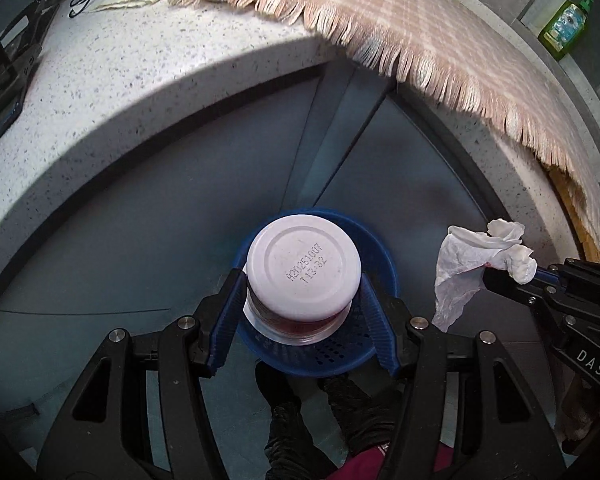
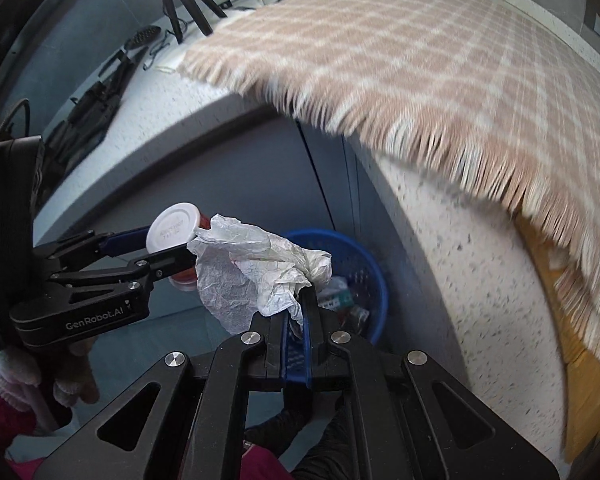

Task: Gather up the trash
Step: 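Carry the jar and tissue down over the blue basket, then open both tools to drop the jar and tissue into the basket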

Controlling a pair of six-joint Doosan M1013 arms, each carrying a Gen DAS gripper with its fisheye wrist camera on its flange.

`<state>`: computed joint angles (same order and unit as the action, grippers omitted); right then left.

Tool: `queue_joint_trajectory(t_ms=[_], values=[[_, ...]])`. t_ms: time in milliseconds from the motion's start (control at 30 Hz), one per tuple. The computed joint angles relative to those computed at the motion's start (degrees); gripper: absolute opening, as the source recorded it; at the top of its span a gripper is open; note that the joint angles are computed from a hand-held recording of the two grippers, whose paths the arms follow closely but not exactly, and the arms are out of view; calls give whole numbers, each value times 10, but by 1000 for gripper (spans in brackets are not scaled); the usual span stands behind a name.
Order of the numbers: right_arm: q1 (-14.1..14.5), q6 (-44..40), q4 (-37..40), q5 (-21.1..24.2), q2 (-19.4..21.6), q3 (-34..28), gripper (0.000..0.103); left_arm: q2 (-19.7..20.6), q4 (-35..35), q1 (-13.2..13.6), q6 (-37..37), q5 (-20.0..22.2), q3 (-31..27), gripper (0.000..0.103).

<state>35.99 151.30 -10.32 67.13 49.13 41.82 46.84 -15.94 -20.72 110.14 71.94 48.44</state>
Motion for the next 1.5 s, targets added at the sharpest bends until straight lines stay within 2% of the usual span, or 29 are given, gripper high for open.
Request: queue_joint_trajectory(t_ms=[500, 900, 1033, 1100, 1167, 1500], values=[[-2, 2, 30, 24, 18, 2, 4, 14, 26, -8, -28, 16, 8, 60], [-2, -7, 33, 51, 39, -35, 5, 17, 50, -18, -34, 9, 14, 60], [-2, -13, 37, 63, 43, -44, 14, 19, 54, -20, -40, 15, 9, 60], [-3, -11, 37, 65, 43, -46, 29, 18, 57, -20, -42, 14, 11, 60], [-3, -8, 37, 60, 41, -43, 35, 18, 58, -19, -45, 15, 11, 60], [-4, -10, 44, 68, 40, -45, 41, 14, 58, -17, -49, 12, 12, 60]])
